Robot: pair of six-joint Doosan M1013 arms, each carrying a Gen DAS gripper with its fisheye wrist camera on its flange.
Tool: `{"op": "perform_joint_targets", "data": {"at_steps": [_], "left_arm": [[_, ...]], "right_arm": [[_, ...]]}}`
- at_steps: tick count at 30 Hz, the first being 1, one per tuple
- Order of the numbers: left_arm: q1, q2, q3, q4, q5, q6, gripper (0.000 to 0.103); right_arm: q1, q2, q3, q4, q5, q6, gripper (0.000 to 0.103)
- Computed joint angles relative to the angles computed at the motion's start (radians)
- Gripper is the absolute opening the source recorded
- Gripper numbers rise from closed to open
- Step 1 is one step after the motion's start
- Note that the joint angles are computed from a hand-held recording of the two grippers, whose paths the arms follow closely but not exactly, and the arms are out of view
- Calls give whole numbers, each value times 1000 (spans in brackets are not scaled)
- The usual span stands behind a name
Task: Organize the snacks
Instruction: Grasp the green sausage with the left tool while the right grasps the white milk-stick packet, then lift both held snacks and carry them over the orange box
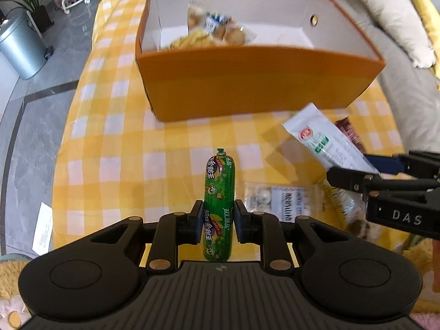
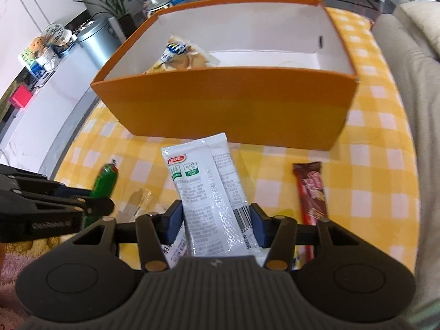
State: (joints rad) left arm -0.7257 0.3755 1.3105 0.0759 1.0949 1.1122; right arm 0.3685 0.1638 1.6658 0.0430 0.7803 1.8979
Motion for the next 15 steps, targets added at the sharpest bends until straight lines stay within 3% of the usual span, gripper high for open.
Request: {"op": "perform_joint_targets", "data": {"at_steps": [15], "left_arm": [[-15,-72,29,45,-112,-24,24]], "right_arm": [[39,-111,40,-183,7,254,50]]}}
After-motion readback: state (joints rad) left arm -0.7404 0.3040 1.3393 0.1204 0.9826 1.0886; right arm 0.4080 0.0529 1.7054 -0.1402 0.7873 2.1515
